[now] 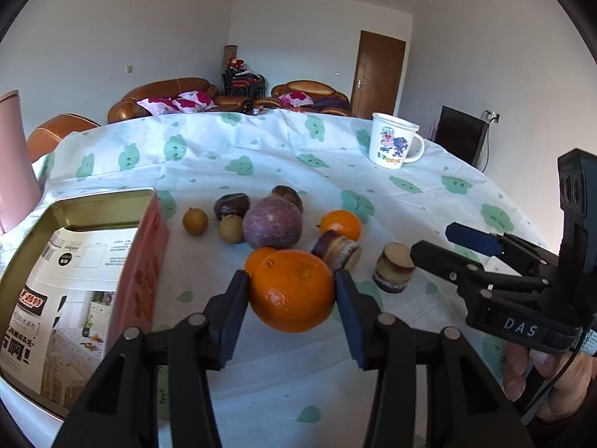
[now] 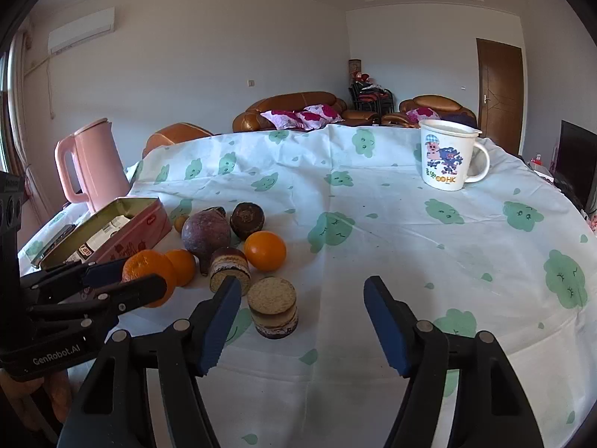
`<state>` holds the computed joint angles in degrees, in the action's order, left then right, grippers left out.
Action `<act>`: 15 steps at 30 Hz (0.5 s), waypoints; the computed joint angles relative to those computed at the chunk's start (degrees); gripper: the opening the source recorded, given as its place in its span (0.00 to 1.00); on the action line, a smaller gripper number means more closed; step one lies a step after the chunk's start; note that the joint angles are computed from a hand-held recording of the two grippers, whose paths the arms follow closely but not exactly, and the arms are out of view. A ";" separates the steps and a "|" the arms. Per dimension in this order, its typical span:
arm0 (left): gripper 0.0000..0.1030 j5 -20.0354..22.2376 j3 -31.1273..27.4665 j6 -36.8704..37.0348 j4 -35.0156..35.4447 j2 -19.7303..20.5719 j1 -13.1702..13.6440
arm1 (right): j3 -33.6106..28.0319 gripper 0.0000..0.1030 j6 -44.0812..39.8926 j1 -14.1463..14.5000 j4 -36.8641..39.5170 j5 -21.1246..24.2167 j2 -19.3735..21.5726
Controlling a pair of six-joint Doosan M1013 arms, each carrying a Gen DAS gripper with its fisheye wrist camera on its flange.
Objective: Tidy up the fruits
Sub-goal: 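Grasp the large orange with the left gripper while the right gripper grasps a round cake, then carry the orange into the pink tin and open the left gripper while the right drops the cake in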
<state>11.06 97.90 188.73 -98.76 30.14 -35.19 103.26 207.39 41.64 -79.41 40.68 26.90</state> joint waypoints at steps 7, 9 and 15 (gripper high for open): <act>0.47 0.61 0.91 14.59 -13.58 -0.16 0.07 | -2.94 0.41 -15.74 -1.86 13.07 -4.41 1.28; 0.47 0.87 1.15 17.06 -16.09 -0.22 0.10 | -2.92 0.34 -17.30 -2.13 13.82 -5.82 1.27; 0.47 1.41 2.40 33.28 -31.86 -0.62 -0.22 | -1.35 0.34 -10.71 -1.91 7.24 -7.57 0.58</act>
<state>12.47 100.29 222.01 -130.62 29.51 -35.41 101.91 196.68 39.73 -72.18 33.11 27.48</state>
